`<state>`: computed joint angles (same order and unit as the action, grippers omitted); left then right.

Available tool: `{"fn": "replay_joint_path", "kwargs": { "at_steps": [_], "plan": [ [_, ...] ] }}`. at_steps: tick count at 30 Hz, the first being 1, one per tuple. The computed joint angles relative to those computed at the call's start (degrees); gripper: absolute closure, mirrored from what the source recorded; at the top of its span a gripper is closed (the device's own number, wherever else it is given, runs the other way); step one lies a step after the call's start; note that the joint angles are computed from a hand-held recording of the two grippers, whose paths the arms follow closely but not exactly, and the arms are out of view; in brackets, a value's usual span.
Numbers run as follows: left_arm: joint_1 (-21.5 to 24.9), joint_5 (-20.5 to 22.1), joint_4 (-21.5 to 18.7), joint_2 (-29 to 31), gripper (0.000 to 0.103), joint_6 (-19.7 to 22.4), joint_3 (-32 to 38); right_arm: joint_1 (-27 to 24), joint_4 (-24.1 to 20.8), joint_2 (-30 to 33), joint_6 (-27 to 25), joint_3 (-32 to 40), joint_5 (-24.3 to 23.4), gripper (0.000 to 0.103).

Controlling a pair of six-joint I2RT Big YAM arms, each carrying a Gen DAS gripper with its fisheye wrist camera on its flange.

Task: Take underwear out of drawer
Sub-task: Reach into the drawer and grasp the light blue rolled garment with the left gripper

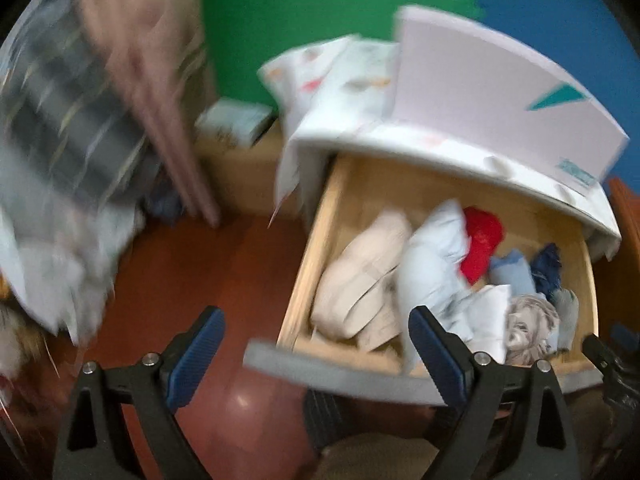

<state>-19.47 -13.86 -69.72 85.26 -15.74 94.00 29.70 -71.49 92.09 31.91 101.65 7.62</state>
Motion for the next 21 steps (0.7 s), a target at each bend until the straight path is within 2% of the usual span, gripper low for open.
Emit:
{"fn": "replay_joint_path", "kwargs": {
  "at_steps": [1, 4, 10, 16, 21],
  "plan": [
    [-0.6, 0.4, -1.2, 1.4, 0.008, 2.2, 2.5, 0.0, 0.0, 0.0, 0.0, 0.1, -0.1, 0.001],
    [-1.0, 3.6, -5.4, 5.5, 0.008, 4.3, 8.8, 0.0, 0.1, -0.1, 0.1, -0.1, -0.1, 0.001],
    [-0.3, 14.0, -15.2, 15.6, 0.008, 3.3, 19.7, 0.0, 0.2, -0.4, 0.4, -0.4, -0.4, 0.001],
    [-0.8, 14.7, -18.3, 21.2, 0.008, 3.6, 23.4, -0.4, 0.3, -0.6, 0.5, -0.8, -1.4, 0.001],
    [-1.3, 14.1, -18.8, 24.5, 0.008, 3.3, 24.7, -0.9, 0.5, -1.0, 1.3, -1.4, -2.6, 0.001]
  ]
}}
